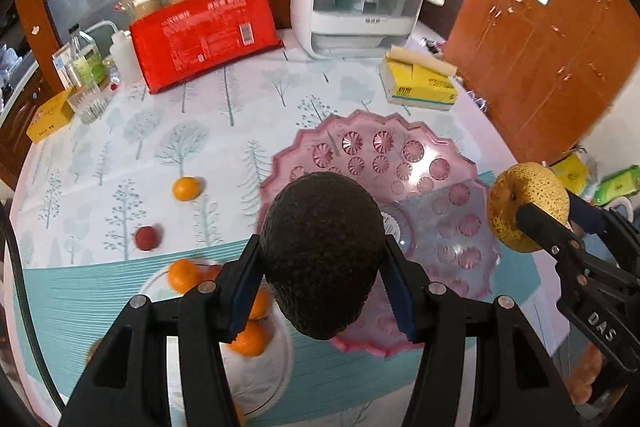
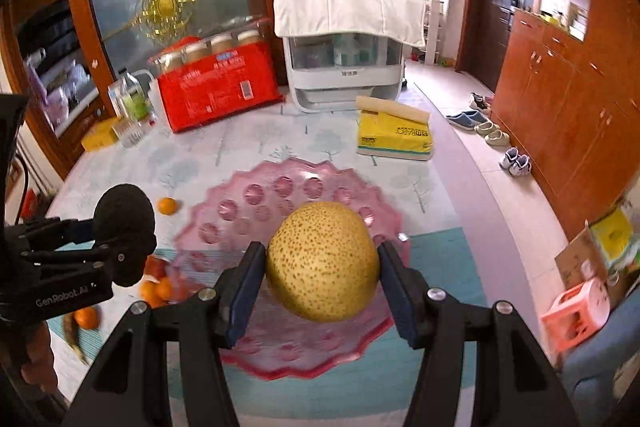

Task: Organize fruits
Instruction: 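Carry the avocado and pear over the pink bowl and open both tools to release them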

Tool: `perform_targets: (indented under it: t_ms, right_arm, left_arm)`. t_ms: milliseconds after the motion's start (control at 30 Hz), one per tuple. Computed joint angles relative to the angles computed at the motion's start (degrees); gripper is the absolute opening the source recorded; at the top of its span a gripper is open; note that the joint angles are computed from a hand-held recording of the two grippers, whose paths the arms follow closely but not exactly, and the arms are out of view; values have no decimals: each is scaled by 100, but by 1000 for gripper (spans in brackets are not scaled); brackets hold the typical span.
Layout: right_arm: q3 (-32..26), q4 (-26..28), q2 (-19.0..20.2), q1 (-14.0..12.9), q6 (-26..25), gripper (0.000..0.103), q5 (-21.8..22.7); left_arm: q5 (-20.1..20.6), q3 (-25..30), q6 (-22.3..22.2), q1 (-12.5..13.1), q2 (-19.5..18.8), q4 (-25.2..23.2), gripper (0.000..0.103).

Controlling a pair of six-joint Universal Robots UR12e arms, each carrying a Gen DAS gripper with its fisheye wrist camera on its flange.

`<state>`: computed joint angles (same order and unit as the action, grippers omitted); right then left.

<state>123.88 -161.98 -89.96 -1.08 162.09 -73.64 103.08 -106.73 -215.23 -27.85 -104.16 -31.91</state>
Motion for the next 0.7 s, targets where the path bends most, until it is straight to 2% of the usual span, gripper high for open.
perform_targets:
  t_ms: [133,267,500,700]
  right_arm:
    - [-142,199,228,-79,-290,58,92]
    - [-215,453,384,-117,-451,58,209]
    - [-281,843,611,-58,-827,58,118]
    - [-359,1136,764,6,-957,58,56]
  left_arm:
    - [23,301,-106,-41,-357,-337,56]
    - [-127,466,-167,-41,-573,-542,56]
    - [-153,608,-169,-14,-795,-777,56]
    - [-164,685,-135,-3,-938,-880,56]
